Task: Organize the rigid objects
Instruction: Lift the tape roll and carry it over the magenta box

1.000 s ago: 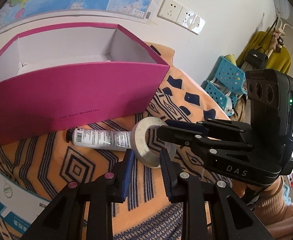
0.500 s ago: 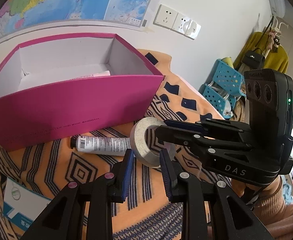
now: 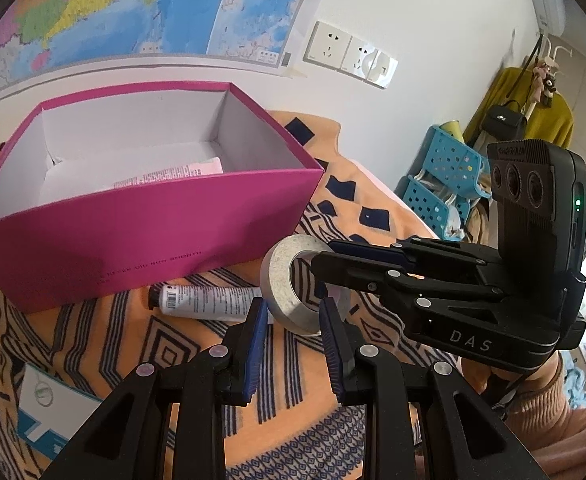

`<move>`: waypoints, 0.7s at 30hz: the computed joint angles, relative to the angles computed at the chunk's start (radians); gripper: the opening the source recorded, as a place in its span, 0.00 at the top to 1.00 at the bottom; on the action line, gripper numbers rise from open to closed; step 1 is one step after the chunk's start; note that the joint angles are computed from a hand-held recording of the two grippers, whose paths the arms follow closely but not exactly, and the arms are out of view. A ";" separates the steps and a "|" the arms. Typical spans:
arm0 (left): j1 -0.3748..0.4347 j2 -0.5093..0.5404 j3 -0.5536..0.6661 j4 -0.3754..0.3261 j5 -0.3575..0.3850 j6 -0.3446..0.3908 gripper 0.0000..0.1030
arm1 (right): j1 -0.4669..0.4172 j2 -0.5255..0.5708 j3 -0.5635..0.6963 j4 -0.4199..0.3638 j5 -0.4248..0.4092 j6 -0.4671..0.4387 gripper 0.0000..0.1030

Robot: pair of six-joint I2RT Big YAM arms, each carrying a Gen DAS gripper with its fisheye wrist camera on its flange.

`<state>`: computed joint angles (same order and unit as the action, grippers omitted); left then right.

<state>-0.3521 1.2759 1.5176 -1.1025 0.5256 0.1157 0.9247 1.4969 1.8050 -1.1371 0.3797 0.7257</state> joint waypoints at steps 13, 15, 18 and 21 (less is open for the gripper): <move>0.005 -0.001 0.010 0.009 0.000 -0.002 0.74 | -0.003 0.007 0.018 0.003 0.008 -0.021 0.83; 0.005 -0.001 0.011 0.013 -0.001 -0.003 0.74 | -0.004 0.008 0.020 0.005 0.008 -0.025 0.83; 0.004 0.001 0.013 0.016 -0.002 -0.006 0.74 | -0.006 0.010 0.026 0.005 0.009 -0.030 0.83; 0.005 -0.001 0.011 0.020 -0.002 -0.009 0.74 | -0.006 0.012 0.031 0.003 0.010 -0.035 0.83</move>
